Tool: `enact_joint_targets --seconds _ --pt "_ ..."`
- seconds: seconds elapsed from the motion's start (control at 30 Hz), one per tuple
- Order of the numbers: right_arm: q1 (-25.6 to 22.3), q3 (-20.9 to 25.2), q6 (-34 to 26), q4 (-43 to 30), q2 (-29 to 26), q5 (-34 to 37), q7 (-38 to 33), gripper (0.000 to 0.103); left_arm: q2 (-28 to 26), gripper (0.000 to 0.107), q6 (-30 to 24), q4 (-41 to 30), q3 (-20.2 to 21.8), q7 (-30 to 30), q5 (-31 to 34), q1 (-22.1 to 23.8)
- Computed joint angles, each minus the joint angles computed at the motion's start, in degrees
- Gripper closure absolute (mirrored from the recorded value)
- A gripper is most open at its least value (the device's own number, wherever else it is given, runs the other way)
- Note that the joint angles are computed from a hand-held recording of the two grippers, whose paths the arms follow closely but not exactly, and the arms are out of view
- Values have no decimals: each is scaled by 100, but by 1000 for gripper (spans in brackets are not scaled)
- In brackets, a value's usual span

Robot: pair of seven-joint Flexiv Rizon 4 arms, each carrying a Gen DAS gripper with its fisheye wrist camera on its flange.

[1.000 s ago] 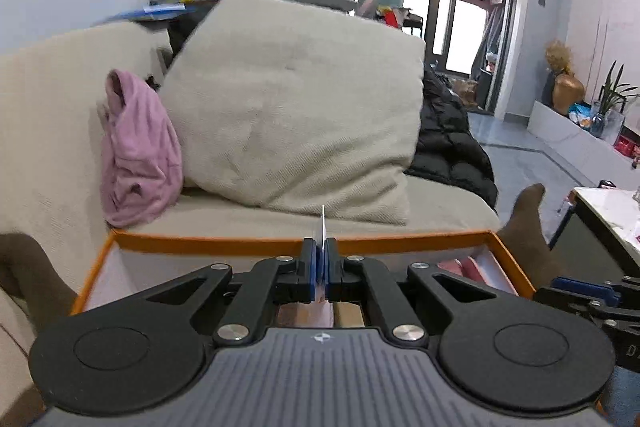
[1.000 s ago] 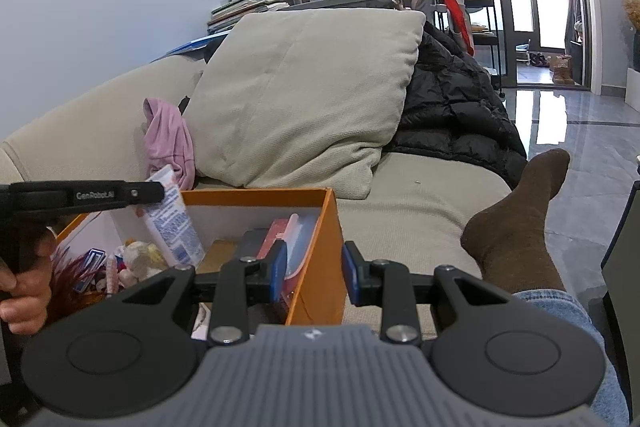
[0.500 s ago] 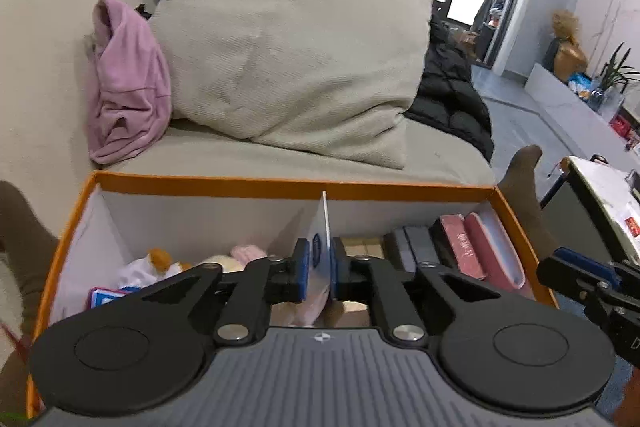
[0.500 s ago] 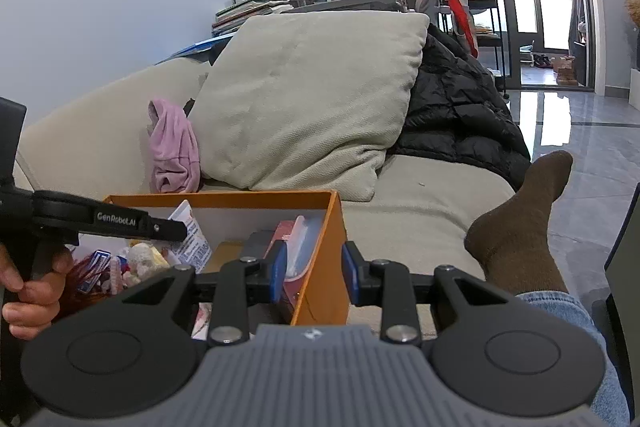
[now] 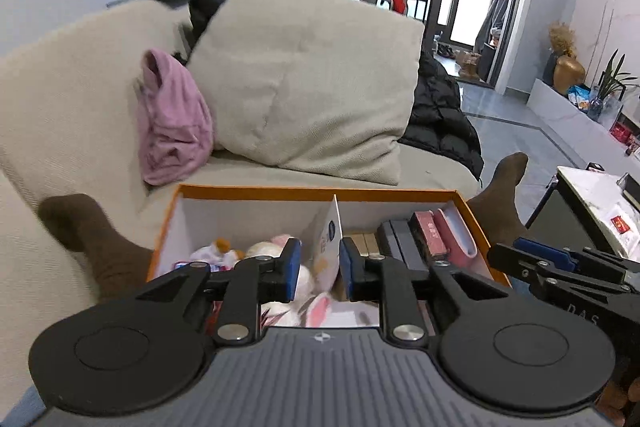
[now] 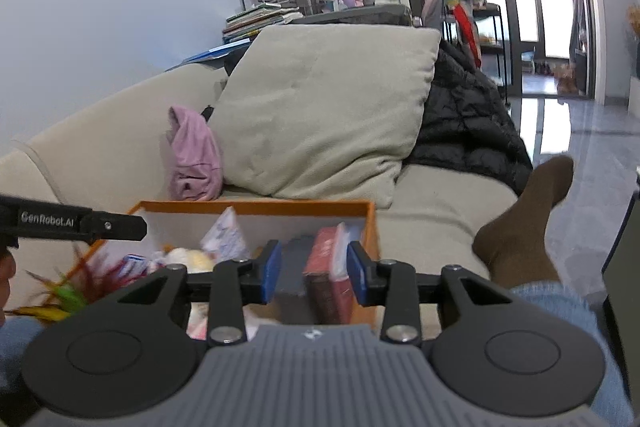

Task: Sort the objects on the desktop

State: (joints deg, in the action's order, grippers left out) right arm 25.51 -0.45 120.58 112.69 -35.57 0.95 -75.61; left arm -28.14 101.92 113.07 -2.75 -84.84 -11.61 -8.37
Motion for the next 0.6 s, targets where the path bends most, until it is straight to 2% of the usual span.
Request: enact_joint_targets --seconds 0.1,0.17,0.3,0.33,0.4,0.53,0.6 --pt "270 -61 -19 255 265 246 -22 64 255 81 121 302 -36 -58 44 15" --pt "540 -194 45 396 420 477 -160 63 417 76 259 513 -87 -123 79 50" --pt "965 -336 277 593 660 928 -539 57 620 71 462 769 187 -199 21 -235" --pt "1021 -324 328 632 709 1017 -622 57 653 68 507 827 211 -201 20 -265" --pt "1034 -245 387 681 771 1129 -717 57 686 54 611 925 296 -187 -1 -360" --pt "1108 -159 412 731 792 1376 -837 55 584 53 832 1028 714 -96 -373 -847" --pt "1175 -168 377 728 758 1492 -880 52 512 50 941 1094 706 -155 -551 -878"
